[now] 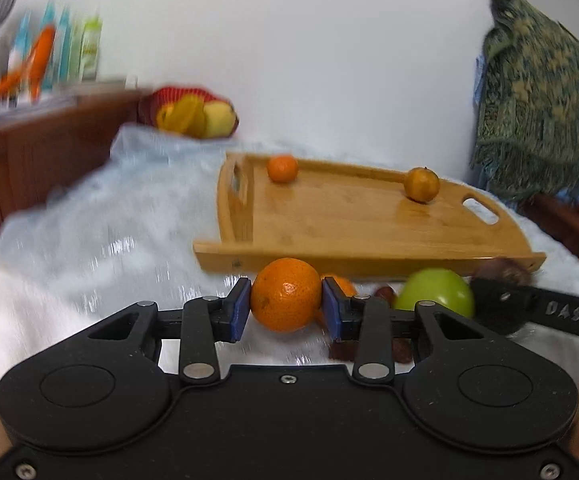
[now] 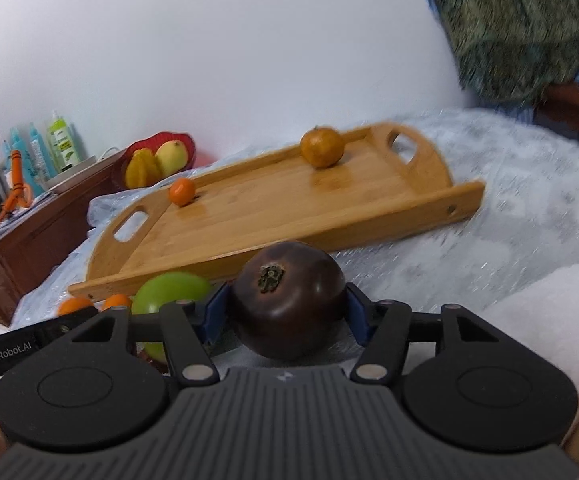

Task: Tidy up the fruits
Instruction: 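Carry the mandarin with the left tool while the right tool carries the tomato onto the tray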

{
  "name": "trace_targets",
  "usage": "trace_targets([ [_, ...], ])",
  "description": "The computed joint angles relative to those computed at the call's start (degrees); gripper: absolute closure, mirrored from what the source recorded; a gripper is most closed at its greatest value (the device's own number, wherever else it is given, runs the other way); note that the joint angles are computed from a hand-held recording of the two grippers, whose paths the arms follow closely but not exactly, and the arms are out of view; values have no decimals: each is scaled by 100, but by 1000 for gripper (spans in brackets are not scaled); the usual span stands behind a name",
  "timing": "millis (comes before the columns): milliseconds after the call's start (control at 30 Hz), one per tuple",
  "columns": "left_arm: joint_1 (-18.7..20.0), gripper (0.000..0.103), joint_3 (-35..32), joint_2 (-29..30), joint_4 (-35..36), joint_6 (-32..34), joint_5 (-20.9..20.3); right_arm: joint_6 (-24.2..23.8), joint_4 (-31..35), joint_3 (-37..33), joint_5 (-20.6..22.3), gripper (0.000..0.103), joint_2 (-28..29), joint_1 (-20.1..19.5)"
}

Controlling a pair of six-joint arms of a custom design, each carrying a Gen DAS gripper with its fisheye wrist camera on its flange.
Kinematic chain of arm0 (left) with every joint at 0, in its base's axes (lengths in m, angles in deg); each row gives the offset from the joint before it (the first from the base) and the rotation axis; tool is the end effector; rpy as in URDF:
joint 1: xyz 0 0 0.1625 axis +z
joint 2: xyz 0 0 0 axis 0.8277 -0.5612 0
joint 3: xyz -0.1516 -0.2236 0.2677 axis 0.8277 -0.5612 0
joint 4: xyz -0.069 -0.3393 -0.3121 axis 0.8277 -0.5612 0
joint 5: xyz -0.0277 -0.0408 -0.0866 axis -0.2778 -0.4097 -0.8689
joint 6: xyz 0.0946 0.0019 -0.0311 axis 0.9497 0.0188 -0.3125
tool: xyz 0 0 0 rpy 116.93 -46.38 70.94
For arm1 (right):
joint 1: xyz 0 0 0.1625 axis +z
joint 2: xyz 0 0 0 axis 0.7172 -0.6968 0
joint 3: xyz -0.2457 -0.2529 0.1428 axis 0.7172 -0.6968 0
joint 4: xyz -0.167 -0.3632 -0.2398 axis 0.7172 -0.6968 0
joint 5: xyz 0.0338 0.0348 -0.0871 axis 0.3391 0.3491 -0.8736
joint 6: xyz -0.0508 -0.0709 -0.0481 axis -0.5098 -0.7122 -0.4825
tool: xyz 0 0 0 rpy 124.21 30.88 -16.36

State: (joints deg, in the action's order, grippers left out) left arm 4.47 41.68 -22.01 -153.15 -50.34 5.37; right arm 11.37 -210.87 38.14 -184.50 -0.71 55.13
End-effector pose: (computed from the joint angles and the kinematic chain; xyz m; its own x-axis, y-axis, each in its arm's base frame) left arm -0.0241 -0.4787 0.1898 -0.7499 -0.2835 -0.5977 0.4766 0.3952 -0.7853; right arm 0.2325 -0.6085 -0.0856 -0.8177 -0.2922 0.4960 -0.5732 0.4929 -0.6546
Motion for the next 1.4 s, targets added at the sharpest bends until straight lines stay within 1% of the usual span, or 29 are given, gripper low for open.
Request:
trace_targets([
  [100, -25, 67, -135, 10, 70, 97, 13, -46, -105, -3, 40, 40, -40, 6],
  [200, -6, 67, -385, 109, -37, 437, -8, -137, -81, -90, 13, 40, -59, 30],
  [333, 94, 67, -693, 95, 178, 552, -204, -193, 102, -319, -55, 41, -51, 65],
  [433, 189, 67, -1001, 153, 376, 690, -252, -221, 304, -510, -53, 41, -50, 73],
  [567, 357, 67, -1402, 226, 787, 657, -379, -384, 696, -881, -34, 41, -29, 89],
  [700, 523, 67, -1837, 364, 1211, 603, -464, -468, 1353, -1396, -63, 41, 39, 99],
  [867, 703, 67, -2369, 612, 1581, 576, -558, -599, 1984, -2202, -218, 42, 356, 117],
  [1000, 836, 67, -2738, 807, 1906, 484, -593, -540, 2524, -2762, -343, 42, 595, 106],
  [1200, 994, 67, -3179, 1047, 2267, 442, -585, -419, 2997, -3210, -415, 42, 824, 73],
  [1400, 1090, 67, -3446, 1199, 2447, 474, -601, -330, 3251, -3487, -439, 42, 984, 68],
])
